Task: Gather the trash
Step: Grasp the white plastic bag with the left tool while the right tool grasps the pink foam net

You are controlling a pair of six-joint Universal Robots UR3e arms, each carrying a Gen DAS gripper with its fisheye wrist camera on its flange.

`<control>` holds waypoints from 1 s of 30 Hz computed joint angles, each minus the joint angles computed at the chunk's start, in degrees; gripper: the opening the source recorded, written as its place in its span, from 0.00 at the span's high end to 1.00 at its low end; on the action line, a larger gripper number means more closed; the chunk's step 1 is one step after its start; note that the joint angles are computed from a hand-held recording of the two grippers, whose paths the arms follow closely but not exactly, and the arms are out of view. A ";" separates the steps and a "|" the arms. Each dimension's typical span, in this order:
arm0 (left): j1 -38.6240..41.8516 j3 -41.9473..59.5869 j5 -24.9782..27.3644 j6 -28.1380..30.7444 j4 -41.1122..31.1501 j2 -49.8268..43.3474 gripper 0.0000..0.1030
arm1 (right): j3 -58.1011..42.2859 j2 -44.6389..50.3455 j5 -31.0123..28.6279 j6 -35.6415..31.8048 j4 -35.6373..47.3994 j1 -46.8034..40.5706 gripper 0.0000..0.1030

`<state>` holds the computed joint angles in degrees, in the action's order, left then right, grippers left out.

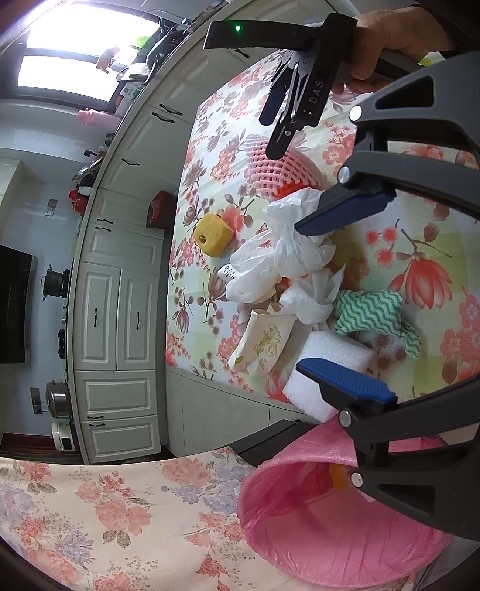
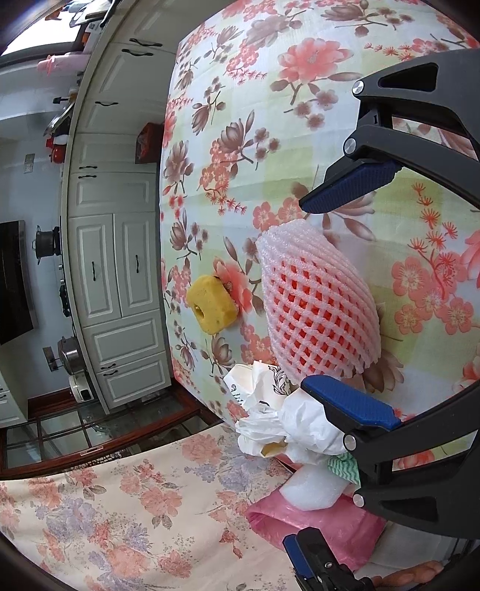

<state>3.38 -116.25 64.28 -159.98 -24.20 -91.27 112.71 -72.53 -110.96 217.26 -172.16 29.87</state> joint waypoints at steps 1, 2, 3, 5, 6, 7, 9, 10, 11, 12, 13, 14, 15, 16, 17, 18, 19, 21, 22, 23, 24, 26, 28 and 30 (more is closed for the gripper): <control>-0.17 0.48 0.20 -0.10 -0.07 -0.49 0.37 | -0.55 0.52 0.55 -0.42 0.17 -0.37 0.19; -0.27 1.06 0.26 -0.08 -0.35 -1.00 0.39 | -1.24 1.11 1.04 -0.76 0.63 -0.70 0.19; -0.42 1.61 0.37 -0.29 -0.52 -1.52 0.40 | -1.81 1.70 1.50 -1.15 0.96 -1.02 0.19; -0.63 2.74 0.35 -0.63 -0.95 -2.59 0.41 | -2.63 2.61 2.32 -1.55 1.73 -1.54 0.19; -0.70 3.54 0.19 -0.64 -1.44 -3.25 0.44 | -2.93 3.00 2.90 -1.81 1.92 -1.83 0.19; -0.80 4.20 0.11 -0.61 -1.81 -3.88 0.46 | -3.34 3.37 3.30 -1.96 2.42 -2.02 0.19; -1.20 5.46 0.32 -0.81 -2.23 -5.17 0.51 | -4.01 3.96 3.71 -2.26 3.11 -2.18 0.22; -1.29 6.37 0.20 -0.96 -2.85 -5.94 0.52 | -4.34 4.19 3.97 -2.38 3.62 -2.25 0.25; -1.29 7.22 -0.15 -1.23 -3.40 -6.66 0.53 | -4.42 4.38 4.41 -2.51 3.72 -2.35 0.30; -1.34 8.08 -0.42 -1.48 -3.90 -7.38 0.53 | -4.45 4.52 4.75 -2.64 3.78 -2.44 0.35; -1.53 8.94 -0.41 -1.75 -4.25 -8.15 0.53 | -4.52 4.67 5.13 -2.75 4.00 -2.57 0.37; -1.79 9.79 -0.36 -1.98 -4.60 -8.93 0.53 | -4.61 4.82 5.32 -2.85 4.16 -2.58 0.40; -2.09 10.74 -0.22 -2.21 -4.97 -9.82 0.53 | -4.63 4.93 5.31 -2.91 4.16 -2.50 0.44; -2.55 11.60 0.33 -2.43 -5.12 -10.72 0.53 | -4.58 5.00 5.40 -3.00 4.07 -2.43 0.46; -3.03 12.17 0.88 -2.62 -4.98 -11.47 0.53 | -4.46 5.04 5.43 -3.15 3.98 -2.40 0.50; -3.37 12.79 1.24 -2.63 -5.09 -12.27 0.54 | -4.34 5.04 5.39 -3.23 3.90 -2.32 0.55; -3.70 13.37 1.58 -2.59 -5.36 -12.98 0.55 | -4.04 5.02 5.59 -3.44 3.54 -2.38 0.56; -4.48 14.31 2.80 -2.61 -5.34 -14.42 0.59 | -3.32 4.90 5.75 -3.59 2.79 -2.43 0.63; -4.76 14.72 3.12 -2.55 -5.46 -15.03 0.60 | -2.73 4.69 5.67 -3.53 2.23 -2.39 0.64; -4.97 15.04 3.22 -2.49 -5.62 -15.54 0.62 | -2.04 4.35 5.58 -3.41 1.61 -2.37 0.65; -5.07 15.46 3.36 -2.32 -5.70 -16.10 0.62 | -1.33 3.96 5.46 -3.27 1.06 -2.32 0.66; -5.64 15.52 4.03 -2.04 -5.29 -16.73 0.63 | -0.06 3.10 4.86 -2.82 0.27 -1.91 0.67; -6.32 15.82 4.56 -1.59 -4.90 -17.45 0.64 | 1.18 2.03 4.06 -2.29 -0.34 -1.49 0.67; -7.12 16.57 5.78 -1.82 -4.70 -18.49 0.66 | 2.58 0.77 3.61 -1.62 -1.14 -1.30 0.67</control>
<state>-3.75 -99.68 70.06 -161.80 -28.90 -109.76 115.29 -71.76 -107.36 215.64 -173.30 28.57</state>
